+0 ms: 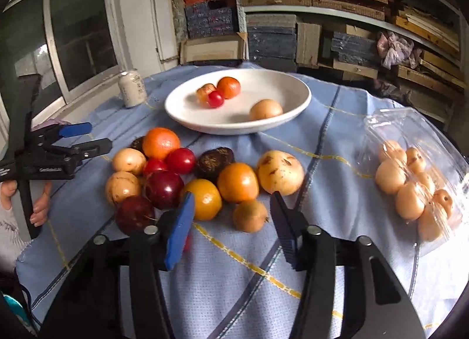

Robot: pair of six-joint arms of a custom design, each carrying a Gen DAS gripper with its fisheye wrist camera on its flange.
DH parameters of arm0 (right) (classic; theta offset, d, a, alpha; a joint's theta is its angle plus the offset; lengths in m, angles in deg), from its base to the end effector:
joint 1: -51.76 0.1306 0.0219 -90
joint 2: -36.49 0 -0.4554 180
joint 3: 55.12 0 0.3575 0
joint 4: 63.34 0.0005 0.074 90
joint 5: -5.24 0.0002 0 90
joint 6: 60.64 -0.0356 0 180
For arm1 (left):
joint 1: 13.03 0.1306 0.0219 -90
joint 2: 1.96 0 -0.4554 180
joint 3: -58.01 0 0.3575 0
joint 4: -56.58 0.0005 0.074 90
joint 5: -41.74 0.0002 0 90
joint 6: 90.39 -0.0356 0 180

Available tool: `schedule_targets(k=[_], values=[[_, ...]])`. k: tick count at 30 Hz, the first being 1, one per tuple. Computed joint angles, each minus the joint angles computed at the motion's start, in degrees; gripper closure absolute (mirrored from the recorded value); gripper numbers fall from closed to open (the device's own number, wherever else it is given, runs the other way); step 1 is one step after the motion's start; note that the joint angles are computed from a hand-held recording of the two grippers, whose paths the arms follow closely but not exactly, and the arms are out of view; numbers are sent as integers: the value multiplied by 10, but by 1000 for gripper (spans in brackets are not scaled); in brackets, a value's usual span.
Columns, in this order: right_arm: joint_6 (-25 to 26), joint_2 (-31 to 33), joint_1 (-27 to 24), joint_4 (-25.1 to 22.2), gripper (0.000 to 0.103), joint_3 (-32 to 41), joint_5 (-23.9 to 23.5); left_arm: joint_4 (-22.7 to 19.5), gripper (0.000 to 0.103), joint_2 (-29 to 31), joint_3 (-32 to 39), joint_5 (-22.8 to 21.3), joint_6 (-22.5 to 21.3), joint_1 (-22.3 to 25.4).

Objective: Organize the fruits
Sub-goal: 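Lift both open tools away from the plate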

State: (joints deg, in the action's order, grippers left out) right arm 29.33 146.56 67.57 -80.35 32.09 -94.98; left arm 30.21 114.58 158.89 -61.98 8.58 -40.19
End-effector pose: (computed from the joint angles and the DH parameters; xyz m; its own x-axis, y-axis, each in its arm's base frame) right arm 0.5672 0.1667 0.3494 -0.6170 -0.1742 -0.7674 -0.3988 0.9099 0.1141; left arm 0.5821 -0.2897 0.3687 -0.6331 0.1546 -0.7585 0.1903 0.9809 0.0410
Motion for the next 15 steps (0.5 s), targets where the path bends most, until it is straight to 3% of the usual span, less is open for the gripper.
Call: schedule_targets(k=[8, 11, 15], values=[[-7, 20, -1, -49, 57, 32, 8, 3, 4, 0, -3, 16, -16, -7], [-7, 29, -2, -71, 64, 46, 8, 3, 4, -1, -4, 16, -21, -9], [-9, 38, -2, -88, 66, 57, 9, 4, 4, -2, -5, 20, -30, -12]])
